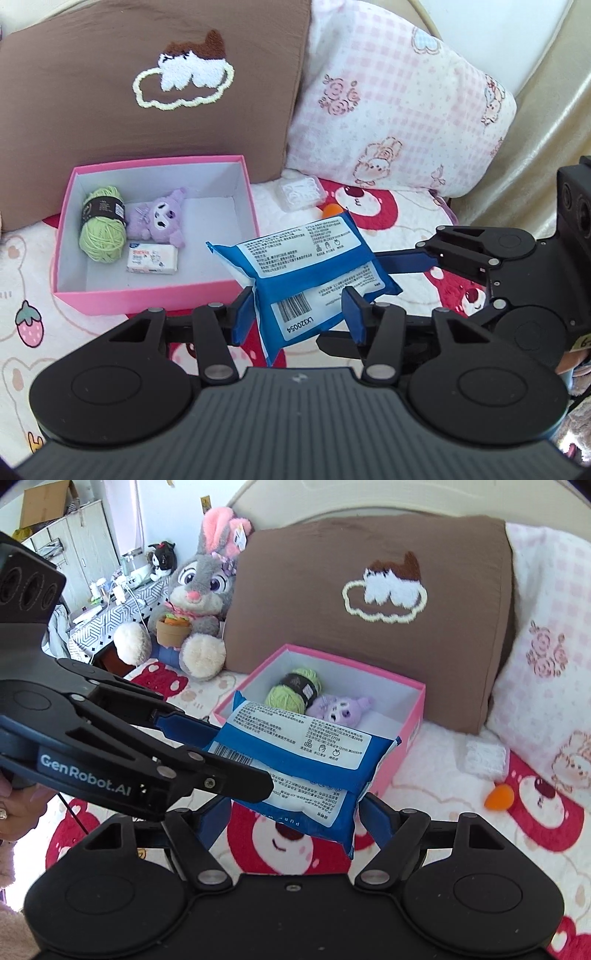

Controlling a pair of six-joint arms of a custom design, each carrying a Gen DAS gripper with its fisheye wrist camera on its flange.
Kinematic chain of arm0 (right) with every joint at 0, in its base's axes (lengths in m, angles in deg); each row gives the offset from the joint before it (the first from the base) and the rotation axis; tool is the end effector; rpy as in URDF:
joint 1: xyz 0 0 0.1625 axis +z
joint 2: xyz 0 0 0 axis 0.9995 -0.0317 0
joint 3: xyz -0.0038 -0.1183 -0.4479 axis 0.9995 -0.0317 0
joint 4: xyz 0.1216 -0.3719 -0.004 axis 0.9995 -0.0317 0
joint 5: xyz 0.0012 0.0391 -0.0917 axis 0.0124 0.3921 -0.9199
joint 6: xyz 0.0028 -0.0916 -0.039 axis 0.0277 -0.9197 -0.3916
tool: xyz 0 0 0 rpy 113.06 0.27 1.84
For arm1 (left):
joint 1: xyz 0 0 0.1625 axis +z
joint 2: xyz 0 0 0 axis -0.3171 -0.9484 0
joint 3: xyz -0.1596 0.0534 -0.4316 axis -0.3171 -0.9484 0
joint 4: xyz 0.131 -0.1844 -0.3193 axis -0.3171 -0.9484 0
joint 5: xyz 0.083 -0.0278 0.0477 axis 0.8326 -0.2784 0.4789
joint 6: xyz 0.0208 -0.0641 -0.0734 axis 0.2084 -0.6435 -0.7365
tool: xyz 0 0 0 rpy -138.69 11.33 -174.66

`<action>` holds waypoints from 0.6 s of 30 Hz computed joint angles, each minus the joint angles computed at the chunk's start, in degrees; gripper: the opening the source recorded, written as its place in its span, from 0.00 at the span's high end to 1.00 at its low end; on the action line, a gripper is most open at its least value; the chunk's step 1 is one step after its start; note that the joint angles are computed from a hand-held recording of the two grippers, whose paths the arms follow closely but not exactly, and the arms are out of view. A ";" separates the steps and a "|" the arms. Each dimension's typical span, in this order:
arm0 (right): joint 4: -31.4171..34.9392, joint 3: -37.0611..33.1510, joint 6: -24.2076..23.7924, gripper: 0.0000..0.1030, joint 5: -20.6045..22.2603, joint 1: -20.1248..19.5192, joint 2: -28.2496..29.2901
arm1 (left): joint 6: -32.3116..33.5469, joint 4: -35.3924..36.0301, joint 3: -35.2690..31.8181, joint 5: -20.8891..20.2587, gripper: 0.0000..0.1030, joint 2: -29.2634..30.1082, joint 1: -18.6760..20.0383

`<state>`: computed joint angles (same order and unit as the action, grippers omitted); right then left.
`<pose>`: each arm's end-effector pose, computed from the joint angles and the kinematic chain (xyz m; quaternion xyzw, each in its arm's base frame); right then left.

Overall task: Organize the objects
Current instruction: 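Carry the blue packet with the right tool toward the pink box, then lower the blue packet into the box beside the plush toy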

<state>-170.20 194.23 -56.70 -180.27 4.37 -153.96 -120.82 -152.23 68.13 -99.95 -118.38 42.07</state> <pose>0.1489 -0.4864 0.3098 0.4974 -0.8545 0.1151 0.0954 -0.3943 -0.3973 0.0930 0.0805 0.9122 -0.3319 0.2264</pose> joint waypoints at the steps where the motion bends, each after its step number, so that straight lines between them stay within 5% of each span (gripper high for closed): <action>1: -0.44 -0.14 -0.13 0.21 0.75 -0.11 0.34 | 0.02 -0.31 0.09 0.38 0.55 -0.10 0.27; 7: -2.68 -1.03 -1.00 0.30 4.01 -1.13 2.75 | 2.64 -5.84 1.58 5.92 0.58 0.71 1.55; 18: -6.47 -3.69 -0.49 0.52 4.64 -1.08 9.36 | 11.40 -23.04 3.45 7.93 0.61 3.09 8.89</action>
